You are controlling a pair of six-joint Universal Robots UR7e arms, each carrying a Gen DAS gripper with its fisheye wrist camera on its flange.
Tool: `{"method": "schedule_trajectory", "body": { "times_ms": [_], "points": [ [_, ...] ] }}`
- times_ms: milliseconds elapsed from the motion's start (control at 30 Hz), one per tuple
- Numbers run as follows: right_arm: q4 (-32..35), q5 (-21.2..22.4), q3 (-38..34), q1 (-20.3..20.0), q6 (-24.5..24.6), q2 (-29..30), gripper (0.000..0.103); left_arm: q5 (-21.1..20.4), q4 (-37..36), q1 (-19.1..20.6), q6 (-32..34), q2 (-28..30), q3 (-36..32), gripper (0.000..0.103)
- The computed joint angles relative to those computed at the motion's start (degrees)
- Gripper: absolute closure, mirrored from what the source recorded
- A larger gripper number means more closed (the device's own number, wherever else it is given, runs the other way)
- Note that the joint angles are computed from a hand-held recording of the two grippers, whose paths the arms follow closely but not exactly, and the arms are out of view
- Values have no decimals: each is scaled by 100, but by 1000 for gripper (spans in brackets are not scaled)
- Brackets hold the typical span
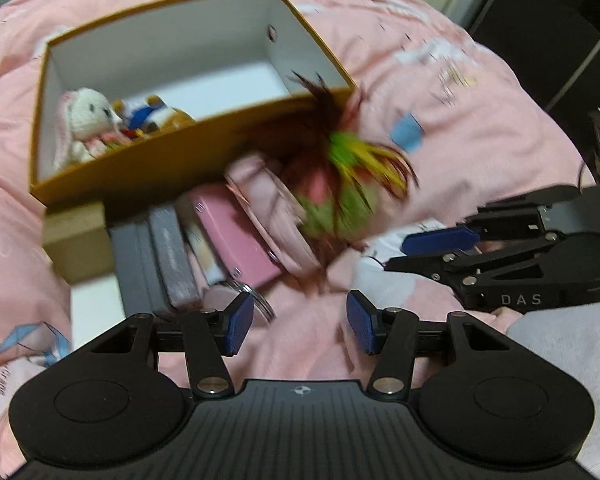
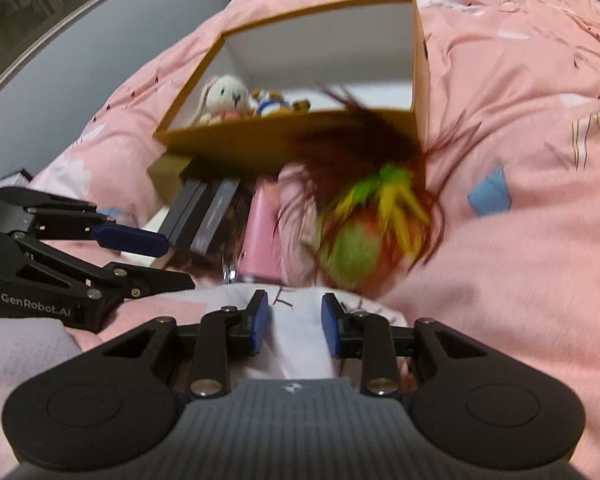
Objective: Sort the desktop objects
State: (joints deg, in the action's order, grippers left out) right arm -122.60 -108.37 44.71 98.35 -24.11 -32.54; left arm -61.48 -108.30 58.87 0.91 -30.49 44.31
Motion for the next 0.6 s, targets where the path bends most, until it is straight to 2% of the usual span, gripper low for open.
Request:
{"method": "schedule_trajectory", "body": {
  "times_ms": [67,133,233,433,533,600],
  "points": [
    [174,-3,51,-9,25,-55,71,-184,237,16,-27,22,-61,50],
    [289,19,80,-31,76,-86,71,-274,363,20,-21,53,-103,51],
    [257,26,117,-42,113,-112,71,-267,332,24,-15,58,-114,51],
    [-91,12,-111,-8,-242,7,69,-23,49,18,128,189,-420,51],
    [-99,-222,-480,4,-350,256,68,134,121,60,131,497,-943,51],
    [-264,-584,-683,42,-453,454,63,161,254,107,202,770,-1380,51]
  ]
}}
